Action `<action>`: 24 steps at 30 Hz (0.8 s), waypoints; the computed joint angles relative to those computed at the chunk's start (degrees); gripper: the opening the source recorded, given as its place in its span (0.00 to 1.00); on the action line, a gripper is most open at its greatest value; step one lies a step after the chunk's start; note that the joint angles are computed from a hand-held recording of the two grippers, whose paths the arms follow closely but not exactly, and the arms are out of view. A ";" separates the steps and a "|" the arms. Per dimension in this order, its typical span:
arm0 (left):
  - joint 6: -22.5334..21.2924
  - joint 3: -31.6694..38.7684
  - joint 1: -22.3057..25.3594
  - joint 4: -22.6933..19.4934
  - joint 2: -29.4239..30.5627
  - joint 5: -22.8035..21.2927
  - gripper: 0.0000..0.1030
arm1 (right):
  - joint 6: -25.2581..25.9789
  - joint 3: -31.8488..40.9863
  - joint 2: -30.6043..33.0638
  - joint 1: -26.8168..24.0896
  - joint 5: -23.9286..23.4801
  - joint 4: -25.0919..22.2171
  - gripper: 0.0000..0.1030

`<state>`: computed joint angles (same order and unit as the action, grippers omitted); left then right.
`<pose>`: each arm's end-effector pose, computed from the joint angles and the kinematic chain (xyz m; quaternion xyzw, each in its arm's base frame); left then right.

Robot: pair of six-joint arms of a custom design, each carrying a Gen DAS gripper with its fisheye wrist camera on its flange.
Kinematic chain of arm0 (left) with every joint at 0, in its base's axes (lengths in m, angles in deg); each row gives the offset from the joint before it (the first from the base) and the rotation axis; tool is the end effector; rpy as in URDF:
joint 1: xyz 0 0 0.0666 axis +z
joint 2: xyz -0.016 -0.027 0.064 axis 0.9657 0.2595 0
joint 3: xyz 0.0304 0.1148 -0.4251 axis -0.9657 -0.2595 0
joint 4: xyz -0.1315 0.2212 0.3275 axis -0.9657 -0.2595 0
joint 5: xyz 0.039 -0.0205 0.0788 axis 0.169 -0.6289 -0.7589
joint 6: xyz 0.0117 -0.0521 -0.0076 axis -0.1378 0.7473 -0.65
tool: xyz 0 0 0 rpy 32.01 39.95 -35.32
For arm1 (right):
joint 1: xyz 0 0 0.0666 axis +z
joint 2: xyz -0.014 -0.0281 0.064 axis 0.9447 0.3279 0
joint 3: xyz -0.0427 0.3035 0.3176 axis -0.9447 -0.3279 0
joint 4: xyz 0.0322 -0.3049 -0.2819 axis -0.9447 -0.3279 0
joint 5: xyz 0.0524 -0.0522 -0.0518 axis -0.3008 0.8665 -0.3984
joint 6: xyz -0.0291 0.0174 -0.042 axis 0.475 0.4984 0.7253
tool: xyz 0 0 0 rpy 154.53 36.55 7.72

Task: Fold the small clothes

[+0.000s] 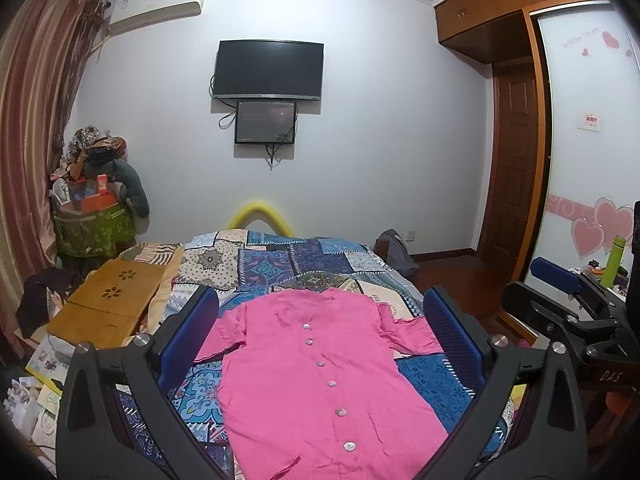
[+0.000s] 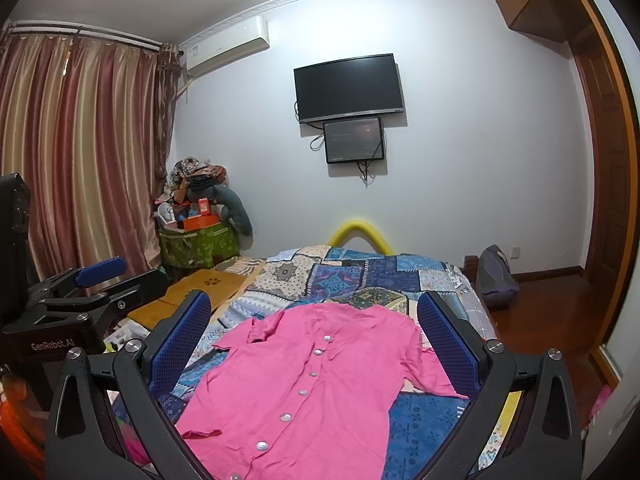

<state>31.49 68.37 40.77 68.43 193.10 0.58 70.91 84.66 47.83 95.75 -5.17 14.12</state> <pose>0.6056 -0.4152 0.5086 0.2404 0.7595 -0.2151 0.5648 0.5195 0.2195 0.4919 0.0953 0.7772 -0.0182 0.6218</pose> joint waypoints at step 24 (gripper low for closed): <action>-0.29 0.41 -0.55 -0.60 0.05 -0.71 1.00 | 0.01 -0.25 0.01 -0.23 0.10 0.57 0.99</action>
<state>31.20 68.78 40.22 67.83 193.15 -0.13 70.92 84.42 47.84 95.52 -5.07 14.68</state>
